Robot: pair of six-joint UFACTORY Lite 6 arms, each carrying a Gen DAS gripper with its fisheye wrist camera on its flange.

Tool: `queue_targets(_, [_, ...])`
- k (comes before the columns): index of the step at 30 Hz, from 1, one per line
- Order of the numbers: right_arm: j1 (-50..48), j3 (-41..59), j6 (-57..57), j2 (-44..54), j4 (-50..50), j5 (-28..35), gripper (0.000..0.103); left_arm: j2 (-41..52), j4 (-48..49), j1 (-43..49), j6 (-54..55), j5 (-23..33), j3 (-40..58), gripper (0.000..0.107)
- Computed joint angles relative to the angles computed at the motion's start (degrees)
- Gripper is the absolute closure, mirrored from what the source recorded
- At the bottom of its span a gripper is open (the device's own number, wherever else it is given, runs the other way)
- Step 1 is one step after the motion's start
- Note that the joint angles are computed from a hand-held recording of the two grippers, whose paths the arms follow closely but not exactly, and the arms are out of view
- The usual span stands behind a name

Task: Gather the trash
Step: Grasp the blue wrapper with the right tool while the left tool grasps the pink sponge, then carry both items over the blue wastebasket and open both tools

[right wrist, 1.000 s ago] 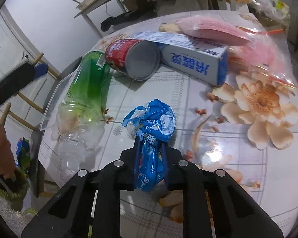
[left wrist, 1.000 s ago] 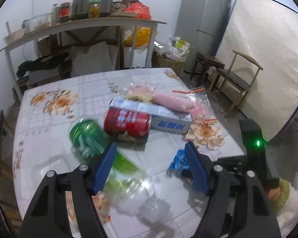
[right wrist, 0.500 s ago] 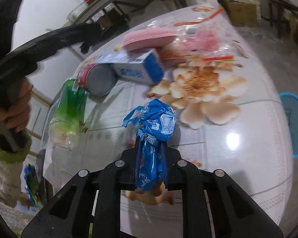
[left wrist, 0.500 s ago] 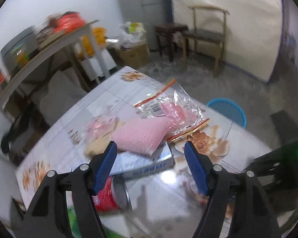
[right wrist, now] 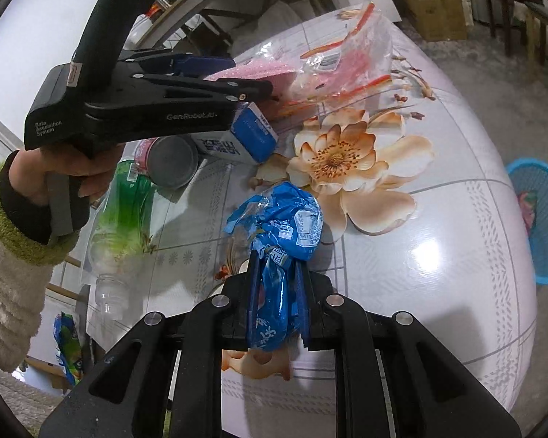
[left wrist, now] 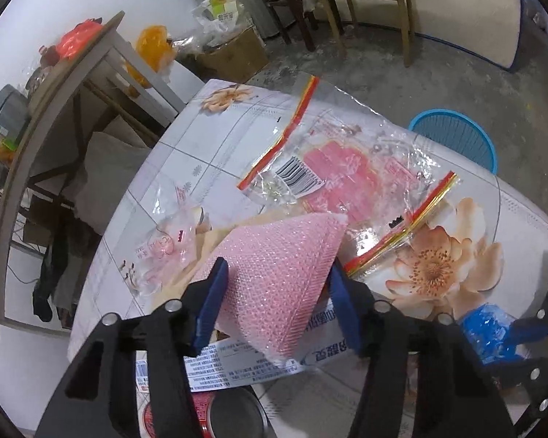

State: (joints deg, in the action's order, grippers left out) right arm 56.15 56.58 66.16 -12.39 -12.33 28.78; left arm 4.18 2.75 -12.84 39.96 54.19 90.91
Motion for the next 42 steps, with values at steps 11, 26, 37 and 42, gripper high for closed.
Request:
queue_targets(11, [-0.97, -0.95, -1.01, -0.67, 0.56, -0.75, 0.087, -6.09, 1.23, 0.52, 2.88, -3.42, -4.13, 0.076])
queue_targets(26, [0.96, -0.57, 5.82, -1.89, -5.47, 1.26, 0.087, -9.87, -13.86, 14.16, 12.17, 3.25, 5.79, 0.078])
queue_targets(37, [2.63, -1.82, 12.81, -9.75, -10.74, 5.16, 0.087, -4.92, -31.55, 24.47, 11.45, 23.37, 25.83, 0.078])
queue_targets(42, [2.51, -5.22, 17.77, -19.35, -14.26, 9.38, 0.087, 0.87, -36.5, 22.21, 3.27, 32.78, 37.7, 0.078])
